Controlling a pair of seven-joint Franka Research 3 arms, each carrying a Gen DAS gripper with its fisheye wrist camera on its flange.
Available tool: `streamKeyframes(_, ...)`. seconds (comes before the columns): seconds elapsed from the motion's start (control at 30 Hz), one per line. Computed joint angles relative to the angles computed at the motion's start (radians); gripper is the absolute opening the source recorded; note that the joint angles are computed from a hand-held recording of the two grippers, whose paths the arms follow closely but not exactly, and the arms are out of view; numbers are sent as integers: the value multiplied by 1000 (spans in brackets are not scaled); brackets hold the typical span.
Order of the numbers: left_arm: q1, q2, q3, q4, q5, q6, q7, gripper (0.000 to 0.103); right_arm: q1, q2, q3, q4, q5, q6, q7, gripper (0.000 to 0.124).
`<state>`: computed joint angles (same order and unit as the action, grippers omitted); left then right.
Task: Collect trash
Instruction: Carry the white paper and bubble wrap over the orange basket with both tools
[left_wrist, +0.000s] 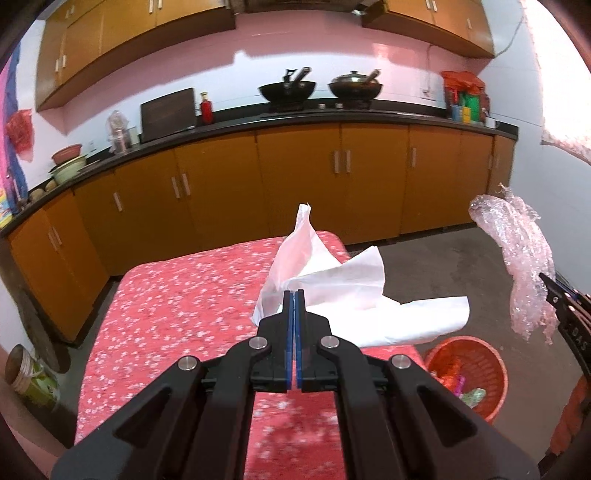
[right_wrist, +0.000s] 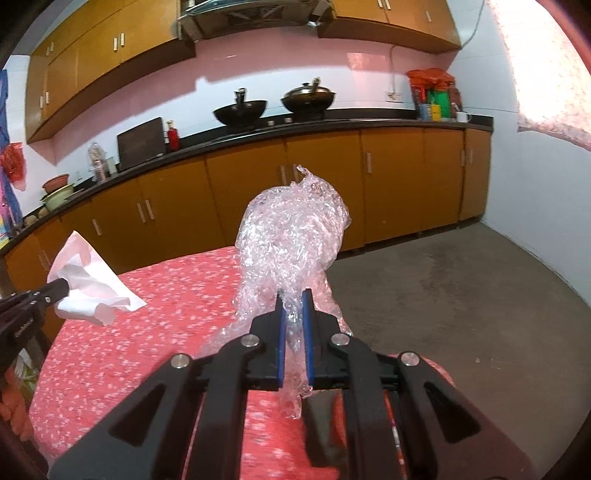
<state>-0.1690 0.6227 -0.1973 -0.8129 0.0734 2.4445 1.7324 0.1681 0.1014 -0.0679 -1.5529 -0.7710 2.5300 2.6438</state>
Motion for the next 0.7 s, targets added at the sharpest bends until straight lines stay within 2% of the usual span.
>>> streamKeyframes(0.13, -22, -1, -13, -5, -3, -6, 6, 0, -19, -41, -6, -60, -18, -4, 16, 9)
streamKeyframes(0.43, -49, -41, -60, -111, -48, 30, 55, 0, -95, -118, 10, -187, -50, -4, 46, 10)
streamKeyframes(0.7, -101, -6, -64, -89, -44, 3, 61, 0, -165, -166, 22, -281, -50, 5, 61, 10)
